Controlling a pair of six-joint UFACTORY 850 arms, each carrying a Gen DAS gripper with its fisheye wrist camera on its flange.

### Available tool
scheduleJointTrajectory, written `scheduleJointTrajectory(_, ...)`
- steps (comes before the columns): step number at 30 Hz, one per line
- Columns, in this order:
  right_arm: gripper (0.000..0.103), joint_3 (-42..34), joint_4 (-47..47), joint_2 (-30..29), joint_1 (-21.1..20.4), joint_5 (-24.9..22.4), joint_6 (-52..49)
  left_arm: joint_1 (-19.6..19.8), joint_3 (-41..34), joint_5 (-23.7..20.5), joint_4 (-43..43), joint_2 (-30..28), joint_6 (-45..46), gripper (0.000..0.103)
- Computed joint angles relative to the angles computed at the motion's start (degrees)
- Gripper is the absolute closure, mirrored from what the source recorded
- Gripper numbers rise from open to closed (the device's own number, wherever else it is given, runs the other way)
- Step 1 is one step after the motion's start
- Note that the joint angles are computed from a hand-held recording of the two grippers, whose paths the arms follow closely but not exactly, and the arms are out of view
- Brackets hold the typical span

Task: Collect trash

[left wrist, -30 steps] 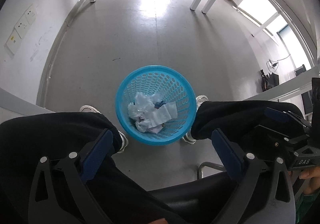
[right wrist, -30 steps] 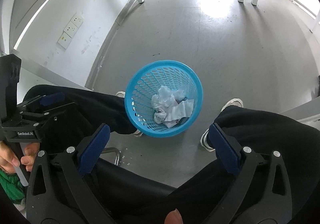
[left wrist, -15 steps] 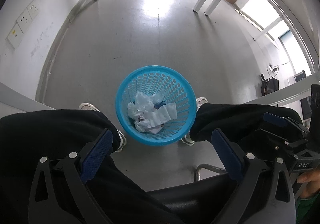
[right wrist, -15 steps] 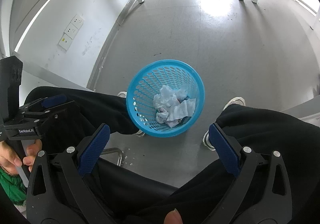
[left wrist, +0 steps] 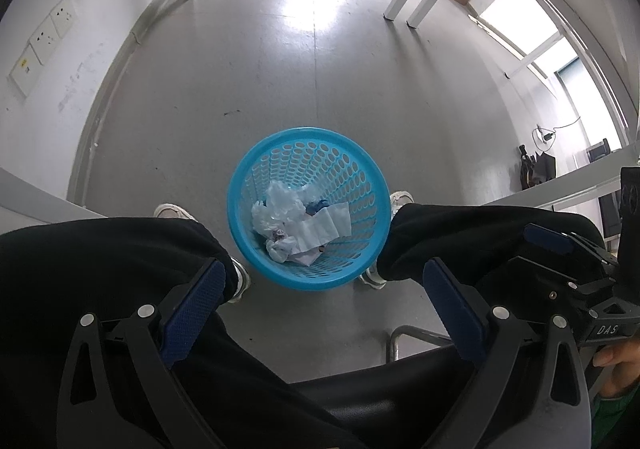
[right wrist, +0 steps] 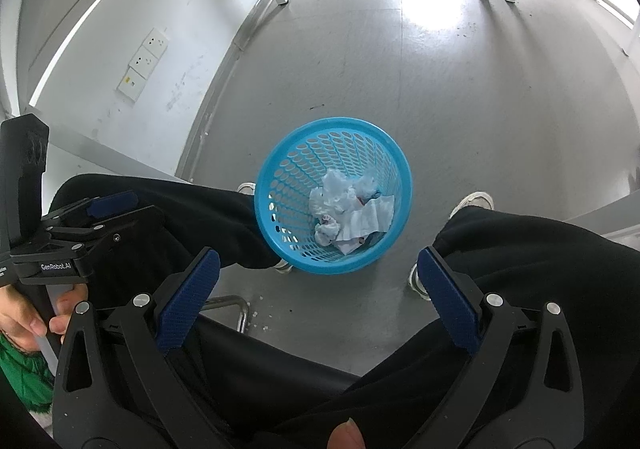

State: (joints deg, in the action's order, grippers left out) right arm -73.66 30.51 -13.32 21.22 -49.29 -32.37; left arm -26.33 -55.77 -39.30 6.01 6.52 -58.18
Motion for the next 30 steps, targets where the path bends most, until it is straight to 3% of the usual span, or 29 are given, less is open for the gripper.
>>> scheduleJointTrajectory(30,0.009,-0.3,0.1,-0.3,-0.3,-0.4,0.1,0.1,0.3,0.4,-0.2,0.0,-0.1,0.006)
